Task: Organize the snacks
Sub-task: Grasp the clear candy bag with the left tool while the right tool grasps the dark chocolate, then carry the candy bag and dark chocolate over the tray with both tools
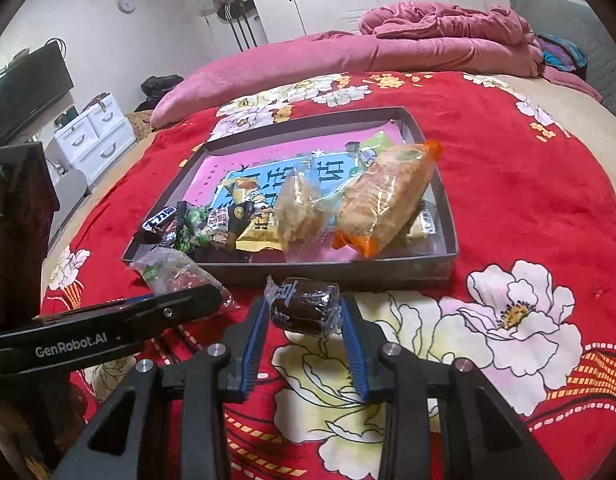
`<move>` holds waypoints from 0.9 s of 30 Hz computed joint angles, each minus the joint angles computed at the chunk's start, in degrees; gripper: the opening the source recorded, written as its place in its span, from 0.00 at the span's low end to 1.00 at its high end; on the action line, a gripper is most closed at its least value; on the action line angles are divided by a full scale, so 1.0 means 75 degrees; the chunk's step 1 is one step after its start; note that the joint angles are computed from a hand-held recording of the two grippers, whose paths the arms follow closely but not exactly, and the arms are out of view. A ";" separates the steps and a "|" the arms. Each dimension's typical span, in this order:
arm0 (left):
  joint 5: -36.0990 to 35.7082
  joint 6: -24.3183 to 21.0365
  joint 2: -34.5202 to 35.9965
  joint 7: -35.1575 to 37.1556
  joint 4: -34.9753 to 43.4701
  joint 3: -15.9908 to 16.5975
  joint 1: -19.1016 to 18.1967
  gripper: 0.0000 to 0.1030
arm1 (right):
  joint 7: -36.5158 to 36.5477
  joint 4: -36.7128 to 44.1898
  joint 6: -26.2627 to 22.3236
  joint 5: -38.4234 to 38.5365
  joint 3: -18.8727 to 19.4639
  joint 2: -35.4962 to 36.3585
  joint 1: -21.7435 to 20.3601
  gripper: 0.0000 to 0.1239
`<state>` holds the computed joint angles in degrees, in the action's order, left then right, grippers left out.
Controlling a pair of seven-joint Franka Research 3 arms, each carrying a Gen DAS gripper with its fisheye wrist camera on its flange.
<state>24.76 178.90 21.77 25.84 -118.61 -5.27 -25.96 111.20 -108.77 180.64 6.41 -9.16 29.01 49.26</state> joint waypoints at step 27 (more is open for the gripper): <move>0.4364 0.0645 -0.0863 -0.5345 -0.0925 0.6285 -0.5135 0.41 | -0.0654 0.0170 0.0589 0.0682 -0.1099 0.0186 0.1257 0.30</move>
<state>57.49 183.74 15.29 -14.25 -125.55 41.88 -64.48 106.29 -107.50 185.07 11.53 -17.40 30.41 58.68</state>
